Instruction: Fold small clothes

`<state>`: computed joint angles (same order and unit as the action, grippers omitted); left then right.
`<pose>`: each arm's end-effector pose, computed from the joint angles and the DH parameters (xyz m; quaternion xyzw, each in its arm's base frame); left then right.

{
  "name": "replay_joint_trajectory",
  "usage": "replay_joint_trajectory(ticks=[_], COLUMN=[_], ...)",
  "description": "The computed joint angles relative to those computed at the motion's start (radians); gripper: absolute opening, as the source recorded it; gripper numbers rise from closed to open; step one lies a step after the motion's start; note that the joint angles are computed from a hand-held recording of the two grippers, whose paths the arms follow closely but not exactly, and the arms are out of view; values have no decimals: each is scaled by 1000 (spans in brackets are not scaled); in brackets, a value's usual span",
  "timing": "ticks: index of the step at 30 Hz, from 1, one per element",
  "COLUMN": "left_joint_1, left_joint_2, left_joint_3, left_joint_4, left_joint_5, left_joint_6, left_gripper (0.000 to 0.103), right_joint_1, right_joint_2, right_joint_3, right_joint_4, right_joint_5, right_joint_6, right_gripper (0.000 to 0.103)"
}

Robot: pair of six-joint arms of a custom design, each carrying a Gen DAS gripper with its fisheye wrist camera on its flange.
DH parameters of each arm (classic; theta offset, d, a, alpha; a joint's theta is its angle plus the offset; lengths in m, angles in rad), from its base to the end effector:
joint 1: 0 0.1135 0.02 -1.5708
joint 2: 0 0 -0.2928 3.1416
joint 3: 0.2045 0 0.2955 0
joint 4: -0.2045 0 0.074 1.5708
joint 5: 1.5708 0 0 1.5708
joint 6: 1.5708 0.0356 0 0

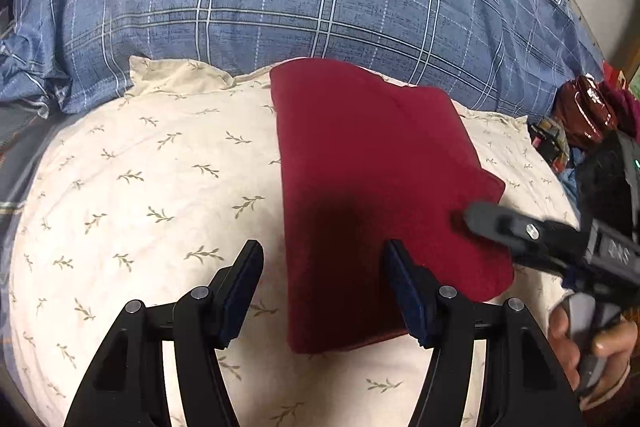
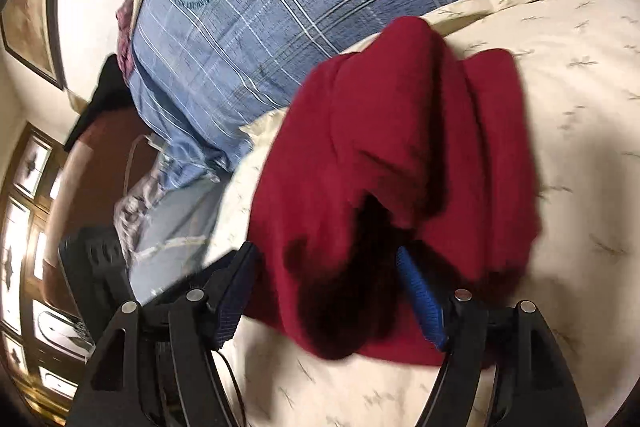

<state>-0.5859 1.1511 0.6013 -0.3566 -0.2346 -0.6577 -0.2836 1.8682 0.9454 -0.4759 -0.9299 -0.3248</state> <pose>0.2093 -0.1290 0.1953 -0.0718 0.9369 -0.0987 0.3277 0.3388 -0.0690 0.1051 -0.0569 0.8896 0.4032 0.2071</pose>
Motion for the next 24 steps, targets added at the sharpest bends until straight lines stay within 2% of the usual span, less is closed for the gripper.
replay_joint_trajectory(ticks=[2, 3, 4, 5, 7, 8, 9, 11, 14, 18, 19, 23, 24], left_joint_1=[1, 3, 3, -1, -18, -26, -37, -40, -44, -58, -57, -46, -47], left_joint_2=[0, 0, 1, 0, -11, -10, 4, 39, 114, 130, 128, 161, 165], left_joint_3=[6, 9, 15, 19, 21, 22, 27, 31, 47, 44, 42, 54, 55], left_joint_4=[-12, -15, -19, -24, -23, -18, -12, 10, 42, 49, 51, 56, 60], left_joint_5=[-5, -4, -7, -11, -27, -40, -56, -49, -23, -32, -36, -29, -29], left_joint_6=[-5, -9, -16, -21, -19, -16, -18, -15, -16, -5, -3, -12, -13], left_gripper=[62, 62, 62, 62, 63, 66, 67, 68, 68, 70, 73, 74, 74], right_joint_1=[30, 42, 25, 11, -22, -25, -33, -37, -18, -57, -72, -75, -91], right_joint_2=[-13, -19, -41, -80, -214, -272, -310, -274, -222, -313, -322, -246, -253], right_joint_3=[-24, -33, -39, -62, -148, -186, -198, -171, -171, -247, -254, -213, -209], right_joint_4=[88, 133, 127, 146, 217, 263, 257, 218, 241, 267, 263, 211, 191], right_joint_5=[55, 88, 88, 81, 99, 130, 165, 190, 288, 289, 287, 297, 261], right_joint_6=[64, 93, 81, 76, 25, 13, -13, -12, 3, -50, -62, -90, -88], right_gripper=[56, 28, 18, 16, 5, 5, 5, 5, 5, 5, 5, 7, 13])
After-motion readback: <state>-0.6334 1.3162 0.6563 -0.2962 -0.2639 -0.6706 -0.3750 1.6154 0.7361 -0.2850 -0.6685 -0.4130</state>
